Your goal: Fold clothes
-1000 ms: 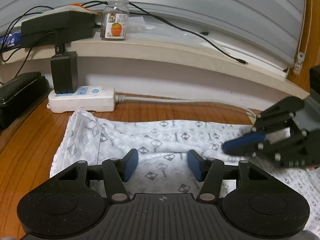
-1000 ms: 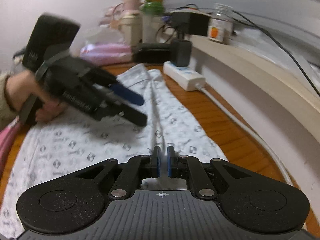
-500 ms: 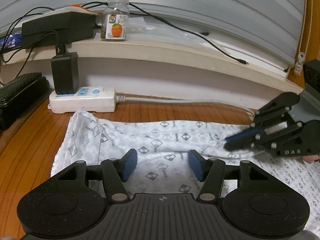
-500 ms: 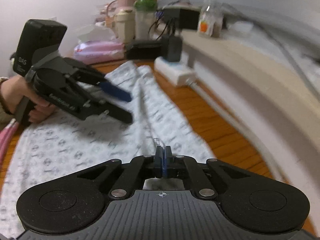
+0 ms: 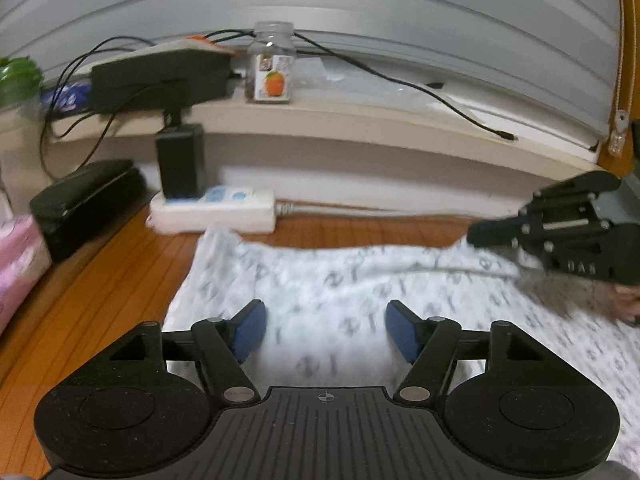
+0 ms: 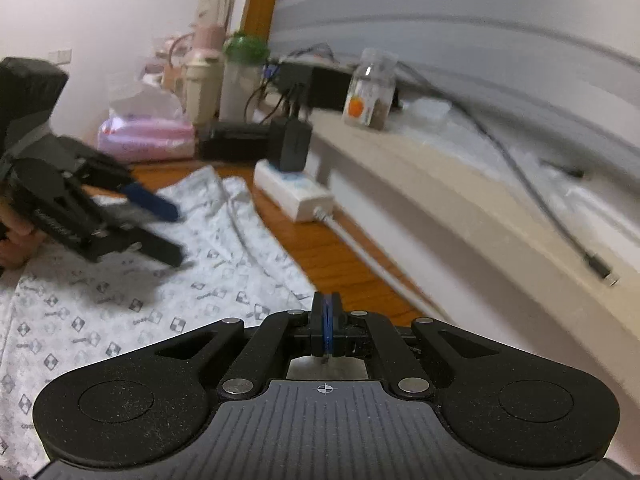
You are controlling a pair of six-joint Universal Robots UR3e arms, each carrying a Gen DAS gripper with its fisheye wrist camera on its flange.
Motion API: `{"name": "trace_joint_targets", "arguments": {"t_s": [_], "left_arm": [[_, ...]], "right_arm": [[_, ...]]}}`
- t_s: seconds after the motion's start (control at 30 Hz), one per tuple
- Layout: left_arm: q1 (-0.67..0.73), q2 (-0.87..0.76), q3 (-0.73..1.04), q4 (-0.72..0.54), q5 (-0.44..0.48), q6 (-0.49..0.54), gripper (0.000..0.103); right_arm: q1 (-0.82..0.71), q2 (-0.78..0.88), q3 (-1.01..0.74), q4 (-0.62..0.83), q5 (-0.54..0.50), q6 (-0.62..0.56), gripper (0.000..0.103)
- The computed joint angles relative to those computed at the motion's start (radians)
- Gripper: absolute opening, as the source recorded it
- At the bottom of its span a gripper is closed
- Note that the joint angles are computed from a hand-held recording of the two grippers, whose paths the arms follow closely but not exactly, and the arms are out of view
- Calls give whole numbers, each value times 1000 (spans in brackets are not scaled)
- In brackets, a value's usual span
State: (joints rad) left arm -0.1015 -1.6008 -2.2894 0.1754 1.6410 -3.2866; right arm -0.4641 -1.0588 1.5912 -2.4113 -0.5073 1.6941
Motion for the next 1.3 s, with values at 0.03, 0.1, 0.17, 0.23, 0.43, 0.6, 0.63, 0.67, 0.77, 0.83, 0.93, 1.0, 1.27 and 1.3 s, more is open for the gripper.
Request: {"name": "trace_joint_targets", "arguments": {"t_s": [0.03, 0.1, 0.17, 0.23, 0.43, 0.6, 0.63, 0.67, 0.77, 0.83, 0.93, 1.0, 1.27, 1.3], "left_arm": [[-2, 21, -13, -14, 5, 6, 69], [-4, 61, -39, -42, 13, 16, 63], [-1, 96, -66, -65, 21, 22, 57], [16, 150, -117, -65, 5, 18, 57], [105, 391, -284, -109, -63, 1, 56], [96, 475, -347, -139, -27, 13, 56], [96, 476, -358, -126, -27, 25, 55], [95, 475, -362, -122, -25, 28, 55], [91, 470, -358, -125, -17, 30, 55], [85, 460, -355, -119, -10, 29, 55], [87, 458, -360, -107, -12, 17, 54], [99, 466, -360, -114, -28, 5, 54], [133, 472, -335, -156, -69, 8, 57], [149, 488, -344, -161, -87, 8, 57]], "right_arm": [[2, 1, 11, -36, -2, 18, 1], [7, 5, 31, -108, -8, 53, 1], [16, 9, 24, -101, -29, 50, 1], [24, -3, -31, 71, -54, -38, 1], [47, 1, -78, 133, -107, -51, 2], [69, 36, -89, 70, -108, 6, 2], [56, 31, -58, 17, -75, 34, 1], [31, 25, -18, -53, -19, 75, 1], [-3, 38, 37, -272, 29, 231, 1], [4, 56, 12, -295, -14, 262, 1], [23, 58, -63, -119, -34, 207, 2], [40, 62, -145, 79, -42, 137, 2], [175, 50, -164, 174, -148, 108, 28], [190, 52, -155, 140, -174, 127, 26]]}}
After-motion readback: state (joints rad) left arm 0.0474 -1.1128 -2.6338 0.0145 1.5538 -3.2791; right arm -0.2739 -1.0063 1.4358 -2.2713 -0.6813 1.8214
